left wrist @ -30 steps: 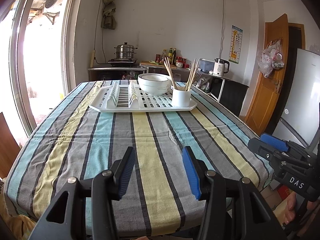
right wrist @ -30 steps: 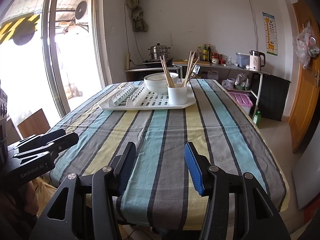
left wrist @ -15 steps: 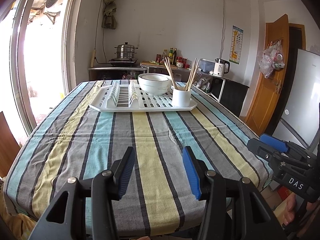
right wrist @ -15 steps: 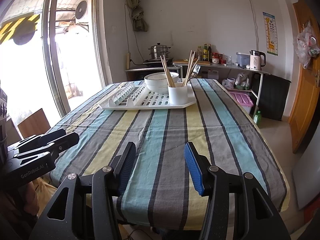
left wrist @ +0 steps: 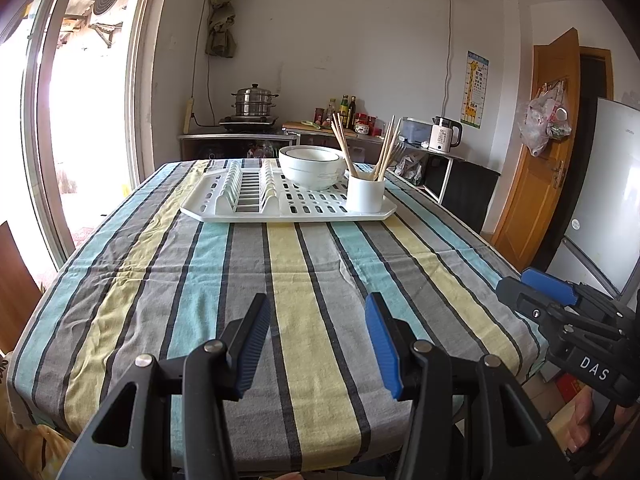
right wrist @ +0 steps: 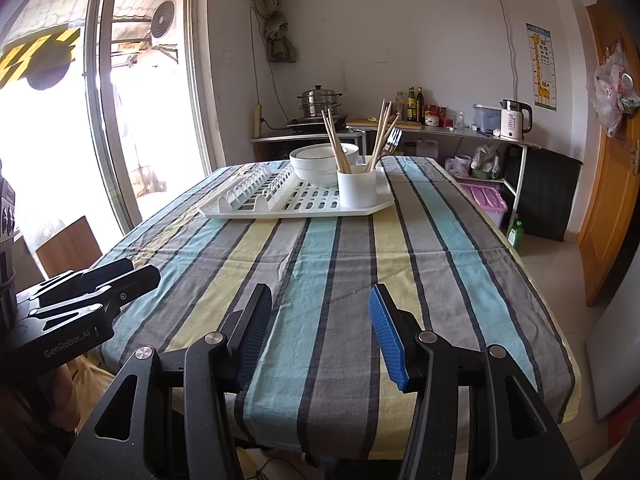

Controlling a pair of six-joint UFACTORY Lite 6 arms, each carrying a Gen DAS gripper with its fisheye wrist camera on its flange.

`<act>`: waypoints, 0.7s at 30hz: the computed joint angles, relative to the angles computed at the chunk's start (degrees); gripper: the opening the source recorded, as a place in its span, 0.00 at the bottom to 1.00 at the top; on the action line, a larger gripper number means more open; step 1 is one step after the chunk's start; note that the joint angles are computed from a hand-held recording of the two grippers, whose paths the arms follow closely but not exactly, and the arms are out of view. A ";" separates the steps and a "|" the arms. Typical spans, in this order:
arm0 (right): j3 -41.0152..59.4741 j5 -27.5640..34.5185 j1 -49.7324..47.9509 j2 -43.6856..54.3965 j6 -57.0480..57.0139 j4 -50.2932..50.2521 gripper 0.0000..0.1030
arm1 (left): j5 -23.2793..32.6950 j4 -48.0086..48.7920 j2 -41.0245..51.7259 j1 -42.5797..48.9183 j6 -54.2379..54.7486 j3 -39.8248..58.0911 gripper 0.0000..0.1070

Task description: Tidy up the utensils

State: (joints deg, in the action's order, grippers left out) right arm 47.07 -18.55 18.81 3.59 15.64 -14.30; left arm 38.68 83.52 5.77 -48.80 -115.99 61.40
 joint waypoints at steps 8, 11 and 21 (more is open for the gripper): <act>-0.10 0.02 0.10 -0.08 -0.43 0.43 0.50 | 0.24 -0.26 0.39 -0.06 0.23 0.33 0.48; -0.18 -0.24 0.21 0.00 -0.97 0.95 0.50 | 1.03 -0.24 0.69 -0.39 0.36 0.54 0.48; -0.22 -0.50 0.72 0.25 -2.85 3.01 0.50 | 1.92 -0.04 1.37 -0.56 0.47 0.88 0.48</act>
State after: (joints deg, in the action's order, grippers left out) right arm 46.85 -19.06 19.53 3.84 12.79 -11.30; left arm 40.59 83.47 7.14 -49.36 -115.52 62.28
